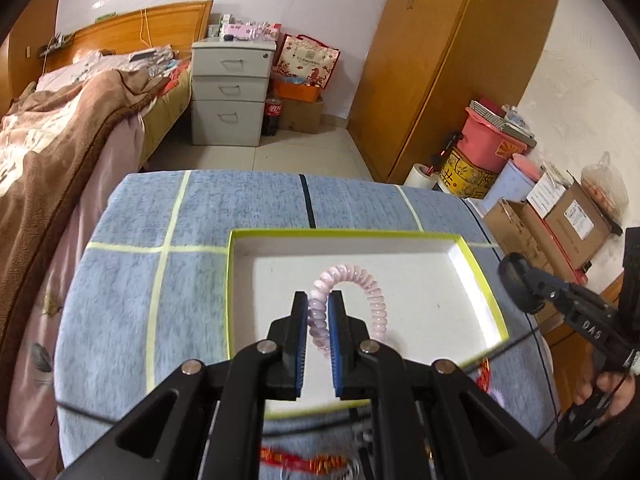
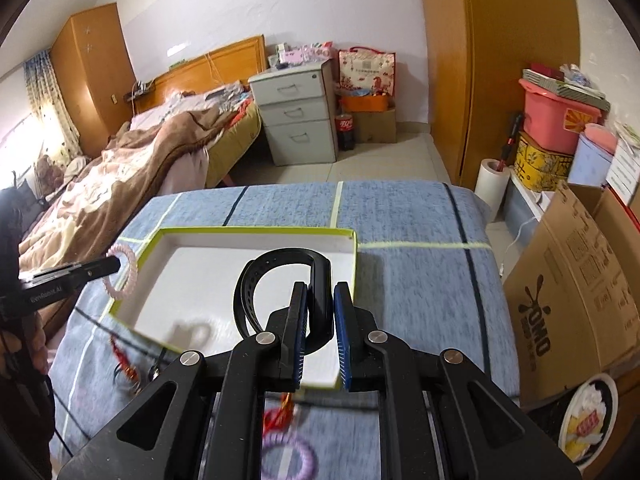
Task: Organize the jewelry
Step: 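Carry both items into the green box and open both tools to release them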
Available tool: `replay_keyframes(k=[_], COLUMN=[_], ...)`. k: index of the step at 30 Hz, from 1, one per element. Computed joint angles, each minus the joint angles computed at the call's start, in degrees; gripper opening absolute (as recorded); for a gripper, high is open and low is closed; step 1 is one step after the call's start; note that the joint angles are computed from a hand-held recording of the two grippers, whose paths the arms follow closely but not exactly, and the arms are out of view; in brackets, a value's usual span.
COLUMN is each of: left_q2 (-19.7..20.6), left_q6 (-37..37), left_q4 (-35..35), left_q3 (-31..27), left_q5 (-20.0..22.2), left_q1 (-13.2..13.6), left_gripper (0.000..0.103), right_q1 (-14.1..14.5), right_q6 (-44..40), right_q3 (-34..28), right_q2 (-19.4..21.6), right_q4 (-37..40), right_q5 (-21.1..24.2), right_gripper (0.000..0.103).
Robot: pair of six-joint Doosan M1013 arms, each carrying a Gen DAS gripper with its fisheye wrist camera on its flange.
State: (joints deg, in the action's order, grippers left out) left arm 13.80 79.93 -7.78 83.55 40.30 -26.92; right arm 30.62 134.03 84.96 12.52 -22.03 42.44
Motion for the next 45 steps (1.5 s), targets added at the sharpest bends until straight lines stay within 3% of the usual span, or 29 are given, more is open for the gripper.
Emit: replay_keyframes(k=[14,30,36,38,45], left_q2=[6.67,8.18,7.66,6.96,2.47], left_q6=[-0.19,-1.66,-0.45,-0.59,1.18], left_q4=[-0.54,1.24,-0.60,-0.83,-1.35], left_q3=[-5.20,-6.57,-6.03,-5.38,-1.41], left_q5=[4.94,7.14,6.45,5.50,1.21], left_q1=[0.41,-0.17,-0.01,0.00,-0.33], left_gripper=[0.011,0.012,0.026,0.042,0.047], right_q1=[-2.01,-1.48,-1.22,-1.19,-0.04], right_q6=[-7.68,-9.91,-9.51,-9.08,-6.16], right_q3=[-5.34,-7.01,-6.98,-6.41,-2.98], right_q2=[6.70,8.59,8.34,7.70,3.63], right_q4=[4.78,2.61,2.01,1.99,0.12], right_q5=[4.62,7.70,7.45,6.44,1.16], right_gripper=[0.014,0.014,0.014,0.014,0.015])
